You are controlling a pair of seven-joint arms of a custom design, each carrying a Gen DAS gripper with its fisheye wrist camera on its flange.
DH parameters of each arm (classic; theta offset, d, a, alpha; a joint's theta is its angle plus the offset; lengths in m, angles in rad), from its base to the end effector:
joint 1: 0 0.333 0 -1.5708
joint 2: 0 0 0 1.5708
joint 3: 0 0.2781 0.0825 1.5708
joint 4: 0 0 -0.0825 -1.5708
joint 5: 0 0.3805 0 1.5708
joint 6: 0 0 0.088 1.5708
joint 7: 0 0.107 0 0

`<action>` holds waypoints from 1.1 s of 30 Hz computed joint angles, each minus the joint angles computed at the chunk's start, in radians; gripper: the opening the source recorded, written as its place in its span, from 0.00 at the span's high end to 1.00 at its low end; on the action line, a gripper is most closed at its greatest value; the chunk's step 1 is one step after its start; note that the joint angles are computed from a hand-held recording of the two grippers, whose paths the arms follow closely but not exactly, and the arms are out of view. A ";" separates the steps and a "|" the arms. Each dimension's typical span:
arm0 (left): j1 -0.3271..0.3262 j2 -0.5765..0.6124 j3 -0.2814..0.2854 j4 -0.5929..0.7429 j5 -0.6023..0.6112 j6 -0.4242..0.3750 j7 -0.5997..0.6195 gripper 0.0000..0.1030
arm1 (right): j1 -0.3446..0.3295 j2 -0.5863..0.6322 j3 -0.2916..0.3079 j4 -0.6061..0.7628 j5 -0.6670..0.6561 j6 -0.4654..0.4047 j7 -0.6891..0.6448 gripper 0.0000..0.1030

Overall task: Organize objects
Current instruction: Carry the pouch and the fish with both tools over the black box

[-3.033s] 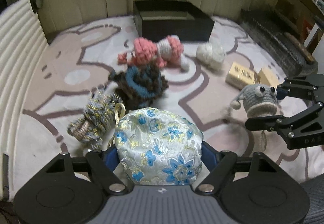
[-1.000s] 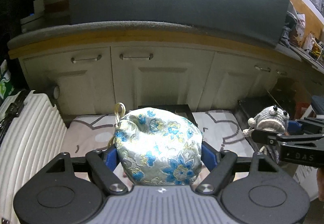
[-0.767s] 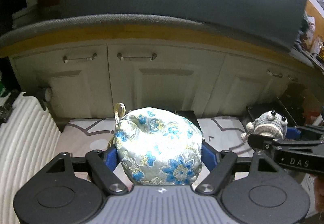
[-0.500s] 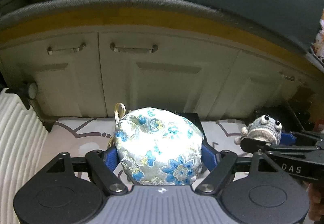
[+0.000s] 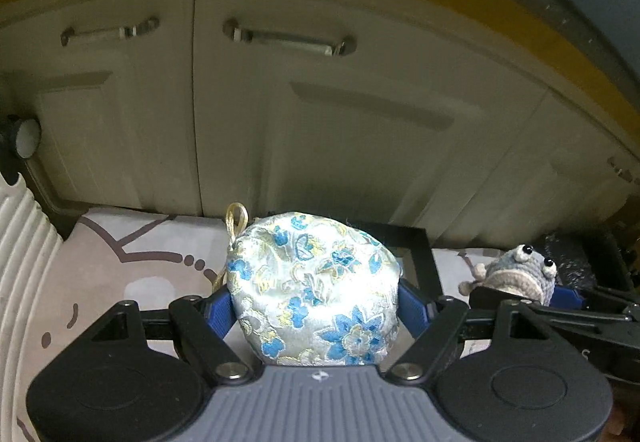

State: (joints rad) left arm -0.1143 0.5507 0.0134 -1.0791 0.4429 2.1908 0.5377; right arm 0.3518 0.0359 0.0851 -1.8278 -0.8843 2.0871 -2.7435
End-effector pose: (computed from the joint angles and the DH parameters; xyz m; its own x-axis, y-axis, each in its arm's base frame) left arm 0.7297 -0.0614 0.5465 0.6381 -0.7474 0.1851 -0.5174 -0.5942 -0.6158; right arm 0.5558 0.2166 0.5096 -0.8048 -0.4919 -0.3322 -0.1729 0.7297 -0.6616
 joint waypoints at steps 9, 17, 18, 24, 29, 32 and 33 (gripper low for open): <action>0.031 0.005 0.003 -0.039 -0.031 0.078 -0.018 0.22 | -0.018 0.031 -0.022 -0.039 0.033 0.112 0.048 0.42; 0.047 0.056 -0.004 -0.001 -0.076 0.146 0.000 0.22 | -0.021 0.069 -0.042 -0.025 0.032 0.166 0.060 0.42; 0.047 0.067 -0.005 0.013 -0.083 0.140 0.010 0.22 | -0.021 0.074 -0.044 -0.023 0.035 0.169 0.057 0.42; 0.052 0.082 0.000 -0.001 -0.121 0.190 -0.010 0.17 | -0.016 0.093 -0.056 -0.017 0.059 0.183 0.044 0.42; 0.055 0.094 0.001 -0.001 -0.140 0.173 -0.029 0.10 | -0.013 0.093 -0.061 -0.022 0.059 0.190 0.046 0.42; 0.052 0.111 -0.001 0.035 -0.143 0.117 -0.007 0.10 | -0.013 0.093 -0.064 -0.024 0.052 0.195 0.056 0.42; 0.050 0.117 -0.001 0.047 -0.142 0.100 0.001 0.10 | -0.013 0.094 -0.065 -0.025 0.048 0.198 0.060 0.42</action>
